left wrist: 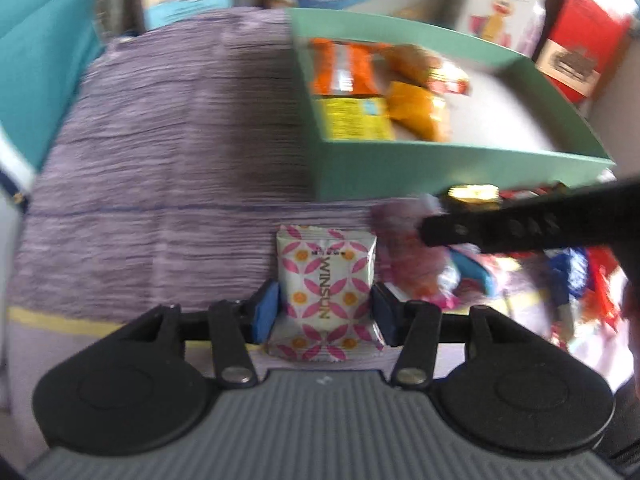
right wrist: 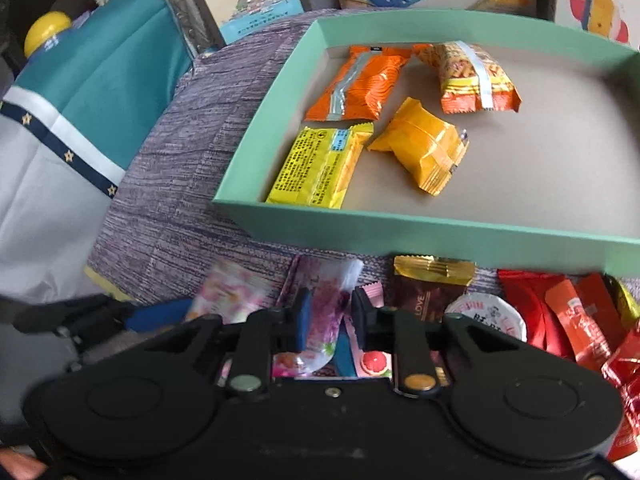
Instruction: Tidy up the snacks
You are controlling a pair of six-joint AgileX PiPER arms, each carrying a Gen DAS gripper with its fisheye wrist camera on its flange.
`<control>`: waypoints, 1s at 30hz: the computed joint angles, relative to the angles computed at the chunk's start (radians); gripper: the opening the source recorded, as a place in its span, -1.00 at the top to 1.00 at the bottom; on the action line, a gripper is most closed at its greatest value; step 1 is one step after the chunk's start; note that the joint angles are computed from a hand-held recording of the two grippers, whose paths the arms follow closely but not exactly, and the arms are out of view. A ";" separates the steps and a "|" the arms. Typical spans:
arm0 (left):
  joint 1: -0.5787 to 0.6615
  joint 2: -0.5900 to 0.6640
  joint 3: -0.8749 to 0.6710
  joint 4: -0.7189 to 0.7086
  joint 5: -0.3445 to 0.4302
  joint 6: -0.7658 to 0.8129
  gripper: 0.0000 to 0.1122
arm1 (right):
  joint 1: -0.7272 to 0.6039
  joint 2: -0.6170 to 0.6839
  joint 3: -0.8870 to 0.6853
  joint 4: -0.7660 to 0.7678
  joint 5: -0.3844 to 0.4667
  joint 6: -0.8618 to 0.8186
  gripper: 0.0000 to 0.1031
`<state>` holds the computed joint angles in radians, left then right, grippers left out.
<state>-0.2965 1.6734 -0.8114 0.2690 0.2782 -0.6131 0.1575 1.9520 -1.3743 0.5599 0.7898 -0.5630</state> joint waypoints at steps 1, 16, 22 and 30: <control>0.014 -0.005 0.007 -0.008 -0.003 -0.005 0.11 | 0.005 0.002 -0.004 -0.004 0.002 0.003 0.57; 0.105 -0.086 0.095 -0.054 -0.012 0.045 0.11 | 0.189 -0.018 0.090 -0.117 -0.223 0.080 -0.20; 0.088 -0.088 0.110 0.051 -0.028 -0.052 0.10 | 0.198 -0.085 0.198 -0.095 -0.286 -0.059 0.49; 0.084 -0.141 0.121 0.000 -0.013 -0.039 0.11 | 0.093 -0.092 0.141 0.055 -0.115 -0.095 0.54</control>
<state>-0.2120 1.5320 -0.6900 0.2685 0.2647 -0.6523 0.2506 1.8597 -1.2332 0.6149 0.6750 -0.6578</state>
